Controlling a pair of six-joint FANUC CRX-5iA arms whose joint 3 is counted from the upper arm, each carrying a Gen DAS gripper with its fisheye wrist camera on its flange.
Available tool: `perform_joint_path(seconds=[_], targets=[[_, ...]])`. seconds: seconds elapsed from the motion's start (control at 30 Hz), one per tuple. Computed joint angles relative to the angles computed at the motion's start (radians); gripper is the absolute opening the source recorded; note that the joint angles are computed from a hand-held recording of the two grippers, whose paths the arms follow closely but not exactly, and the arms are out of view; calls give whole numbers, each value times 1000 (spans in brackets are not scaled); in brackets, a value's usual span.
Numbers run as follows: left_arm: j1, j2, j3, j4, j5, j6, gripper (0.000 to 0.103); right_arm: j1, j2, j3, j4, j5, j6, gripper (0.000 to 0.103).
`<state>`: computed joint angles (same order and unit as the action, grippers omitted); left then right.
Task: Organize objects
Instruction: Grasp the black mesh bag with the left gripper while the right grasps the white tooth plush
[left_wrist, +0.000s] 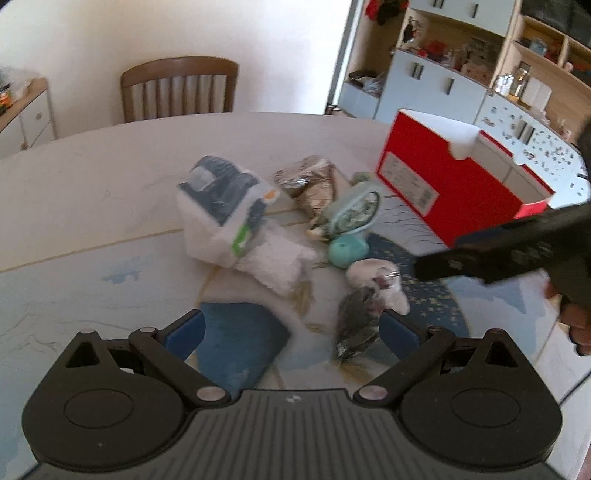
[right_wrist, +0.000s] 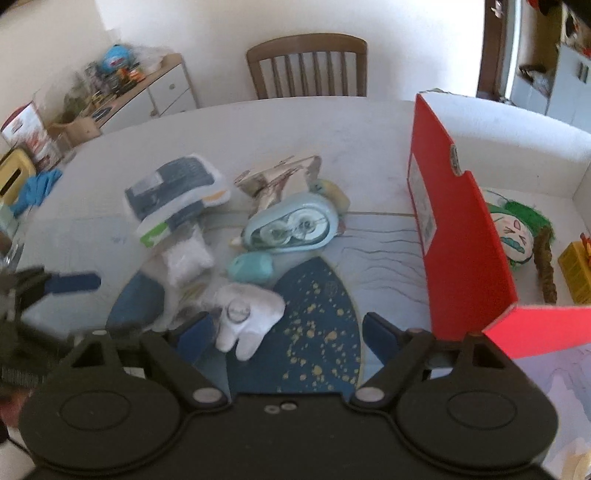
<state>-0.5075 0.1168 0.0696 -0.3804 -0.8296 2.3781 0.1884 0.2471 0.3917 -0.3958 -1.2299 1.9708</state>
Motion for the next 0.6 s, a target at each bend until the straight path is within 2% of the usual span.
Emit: perform_joint_path(seconds=[0.1,0.4,0.6], targets=[[-11,12,10,3,29,-11,101,9,19,21,-3,-8,-23,87],[-18,75,39,62,47,-86,101,55,57,43,22,-39,-56,87],[-26,103,53,76,49,-116,100,76,58,31,42,-55,-57,81]])
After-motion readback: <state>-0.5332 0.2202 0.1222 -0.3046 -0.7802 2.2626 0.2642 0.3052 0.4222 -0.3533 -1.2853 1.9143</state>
